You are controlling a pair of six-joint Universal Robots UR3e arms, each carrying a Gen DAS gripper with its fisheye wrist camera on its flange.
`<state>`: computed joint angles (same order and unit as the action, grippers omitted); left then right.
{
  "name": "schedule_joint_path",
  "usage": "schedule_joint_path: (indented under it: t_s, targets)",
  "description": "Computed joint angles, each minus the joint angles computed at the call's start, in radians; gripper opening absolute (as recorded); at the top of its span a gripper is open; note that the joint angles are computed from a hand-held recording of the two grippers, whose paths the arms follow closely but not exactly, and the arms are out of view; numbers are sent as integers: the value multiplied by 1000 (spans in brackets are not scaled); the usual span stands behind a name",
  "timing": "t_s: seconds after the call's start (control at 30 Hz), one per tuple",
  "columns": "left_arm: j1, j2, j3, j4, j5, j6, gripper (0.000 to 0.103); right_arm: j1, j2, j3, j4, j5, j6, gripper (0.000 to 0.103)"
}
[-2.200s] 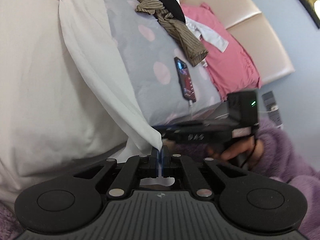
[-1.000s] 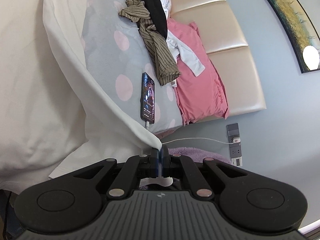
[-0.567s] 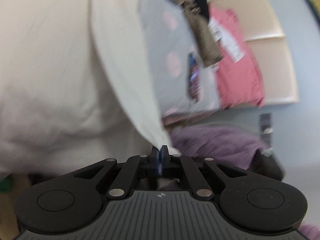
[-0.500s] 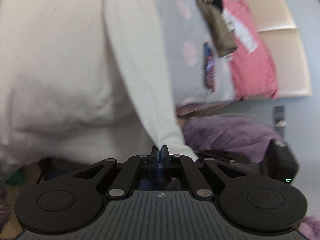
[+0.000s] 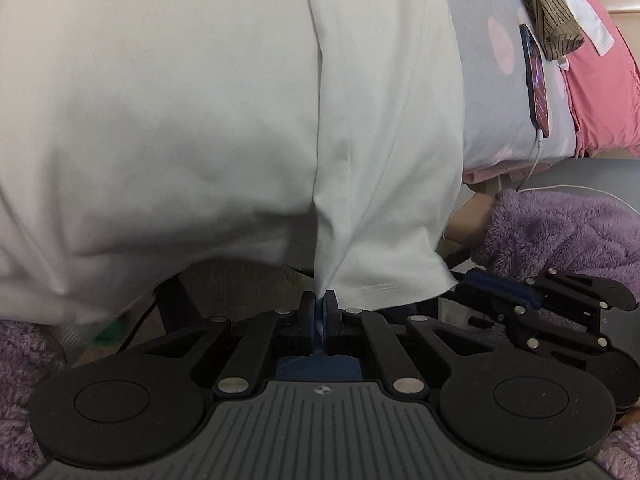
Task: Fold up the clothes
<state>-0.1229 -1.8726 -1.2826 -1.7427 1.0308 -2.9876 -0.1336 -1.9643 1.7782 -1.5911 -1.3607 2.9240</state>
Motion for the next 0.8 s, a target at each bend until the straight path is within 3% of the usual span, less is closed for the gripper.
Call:
schedule_joint_path:
  t_s: [0.1,0.33,0.57,0.8]
  targets:
    - [29,25,17,-14,-7,-6,2,-28,5,-1,-27,5,-16,27]
    - [80,22,137,5,-8,-6,11,-63,62,-46,-92,2,-62,27]
    - [132,-56,221,148,-33,-65,12,-80,154,-77,-180,33,-96,27]
    - [147,-222,395,309,-27,-193,23,-90,304,-185,-235,46,-114,27]
